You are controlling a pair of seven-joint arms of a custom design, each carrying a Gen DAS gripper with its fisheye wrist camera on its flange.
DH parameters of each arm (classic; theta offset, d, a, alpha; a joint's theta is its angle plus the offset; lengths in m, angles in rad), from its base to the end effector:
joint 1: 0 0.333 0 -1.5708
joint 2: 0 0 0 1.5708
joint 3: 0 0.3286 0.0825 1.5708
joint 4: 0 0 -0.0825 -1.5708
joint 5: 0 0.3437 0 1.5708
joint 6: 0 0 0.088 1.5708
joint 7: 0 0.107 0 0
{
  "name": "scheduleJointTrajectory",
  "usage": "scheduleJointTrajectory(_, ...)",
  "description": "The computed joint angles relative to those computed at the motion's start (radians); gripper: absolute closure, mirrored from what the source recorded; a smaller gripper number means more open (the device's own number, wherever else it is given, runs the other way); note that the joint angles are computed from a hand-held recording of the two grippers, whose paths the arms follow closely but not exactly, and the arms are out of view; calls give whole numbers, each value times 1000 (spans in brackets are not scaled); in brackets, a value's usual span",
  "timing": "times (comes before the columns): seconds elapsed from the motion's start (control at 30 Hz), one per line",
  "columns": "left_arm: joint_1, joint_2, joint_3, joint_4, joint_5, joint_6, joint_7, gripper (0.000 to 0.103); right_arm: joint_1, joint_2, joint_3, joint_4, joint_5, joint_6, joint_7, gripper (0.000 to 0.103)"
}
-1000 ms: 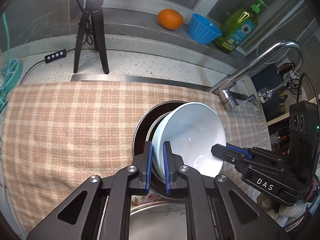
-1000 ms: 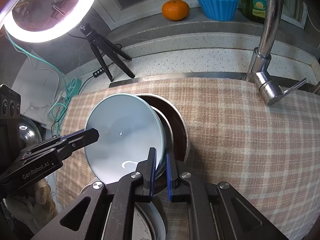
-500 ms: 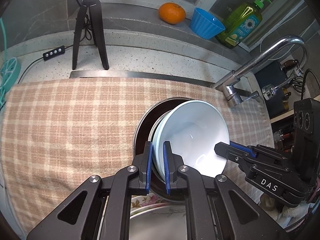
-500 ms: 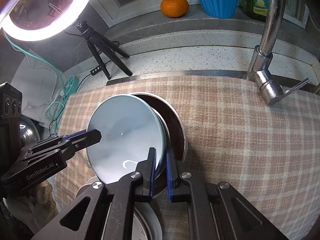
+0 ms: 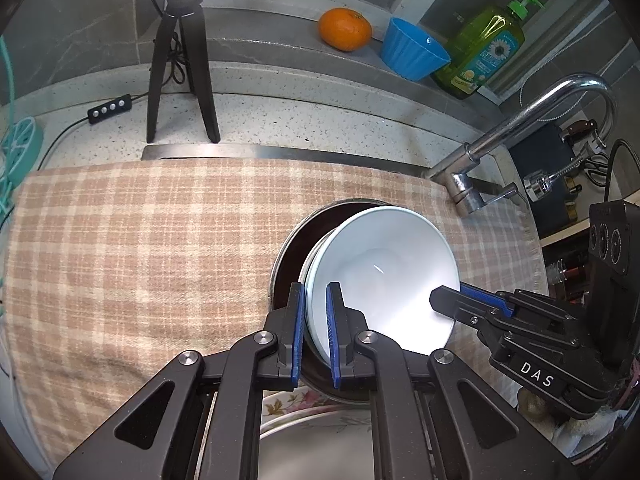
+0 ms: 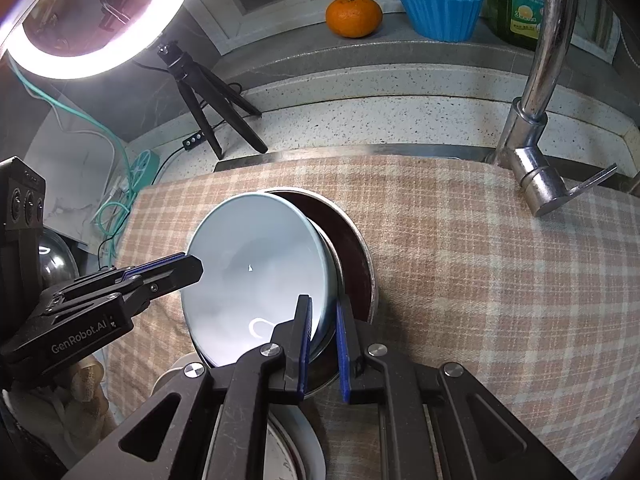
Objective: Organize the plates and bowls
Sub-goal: 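Lower the white bowl into the nested steel bowls, then open both grippers and lift them off the bowl stack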
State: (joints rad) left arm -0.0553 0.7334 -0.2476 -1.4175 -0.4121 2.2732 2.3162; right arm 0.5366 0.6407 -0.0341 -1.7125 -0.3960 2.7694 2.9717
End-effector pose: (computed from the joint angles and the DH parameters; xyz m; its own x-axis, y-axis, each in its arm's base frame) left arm 0.6922 -0.1824 0.3216 -0.6729 -0.6654 0.3232 -0.7375 0.5692 -0.3635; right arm 0.5911 0.3483 0.2985 -0.4515 -0.8433 -0.2916 -0.7718 0.5331 -0.3467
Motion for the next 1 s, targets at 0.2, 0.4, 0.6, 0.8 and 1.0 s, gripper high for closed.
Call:
scheduleJointTrajectory(0.2, 3, -2, -1, -4, -5, 10, 3, 94, 21, -11, -22, 7, -32, -27, 23, 87)
scheduleJointTrajectory(0.4, 15, -7, -5, 0, -19, 14, 5, 94, 26, -18, -36, 6, -59, -32, 54, 87)
scheduleJointTrajectory(0.6, 44, -23, -13, -11, -58, 29, 25, 93, 53, -47, -77, -49, -125, 30, 144, 87)
scheduleJointTrajectory(0.8, 75, -41, -11, -37, -90, 51, 45, 70, 96, -98, -140, -146, -225, 119, 295, 87)
scheduleJointTrajectory(1.0, 112, -69, -8, -85, -130, 59, 72, 49, 178, -156, -231, -236, -391, 151, 515, 76)
